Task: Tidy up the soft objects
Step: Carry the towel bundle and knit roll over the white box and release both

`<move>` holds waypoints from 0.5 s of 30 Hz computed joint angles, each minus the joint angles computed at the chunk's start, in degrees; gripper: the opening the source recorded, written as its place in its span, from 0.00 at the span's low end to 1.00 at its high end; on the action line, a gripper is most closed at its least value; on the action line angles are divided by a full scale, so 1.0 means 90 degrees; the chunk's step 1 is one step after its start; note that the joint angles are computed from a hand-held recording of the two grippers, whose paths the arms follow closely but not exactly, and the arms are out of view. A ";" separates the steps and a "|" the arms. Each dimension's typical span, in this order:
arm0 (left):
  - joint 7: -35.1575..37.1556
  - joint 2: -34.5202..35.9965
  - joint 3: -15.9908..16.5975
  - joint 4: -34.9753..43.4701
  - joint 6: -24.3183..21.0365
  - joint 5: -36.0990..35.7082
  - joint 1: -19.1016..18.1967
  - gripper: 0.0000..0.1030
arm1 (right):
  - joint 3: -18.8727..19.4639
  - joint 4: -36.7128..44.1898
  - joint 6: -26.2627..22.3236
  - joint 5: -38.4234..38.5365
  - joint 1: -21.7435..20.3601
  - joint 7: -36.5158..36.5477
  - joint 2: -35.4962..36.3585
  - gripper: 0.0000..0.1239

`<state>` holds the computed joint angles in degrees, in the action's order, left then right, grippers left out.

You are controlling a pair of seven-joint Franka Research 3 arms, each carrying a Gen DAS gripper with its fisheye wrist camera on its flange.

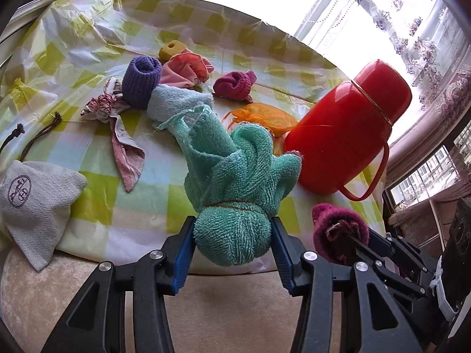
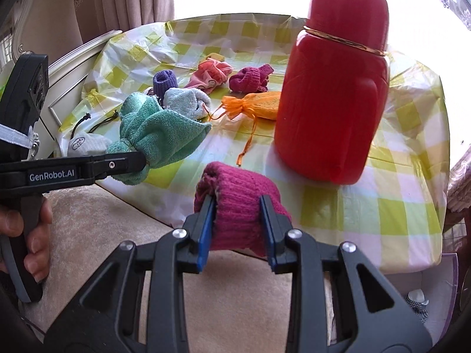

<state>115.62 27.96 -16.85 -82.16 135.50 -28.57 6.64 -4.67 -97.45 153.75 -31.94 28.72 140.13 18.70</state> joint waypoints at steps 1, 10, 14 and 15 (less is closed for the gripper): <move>0.0063 -0.0065 -0.0043 -0.0086 -0.0004 -0.0030 -0.0001 0.49 | -0.0060 -0.0151 0.0008 -0.0092 0.0036 0.0145 -0.0121 0.27; 0.0684 -0.0464 -0.0212 -0.0543 -0.0266 -0.0391 -0.0248 0.49 | 0.0095 -0.1777 -0.0191 -0.1047 -0.0324 0.1651 -0.1478 0.27; 0.0976 -0.0596 -0.0253 -0.0648 -0.0422 -0.0541 -0.0426 0.49 | 0.0282 -0.2606 -0.0418 -0.1408 -0.0686 0.2391 -0.2258 0.27; 0.1050 -0.0639 -0.0267 -0.0691 -0.0466 -0.0578 -0.0478 0.49 | 0.0336 -0.2806 -0.0493 -0.1461 -0.0790 0.2541 -0.2457 0.27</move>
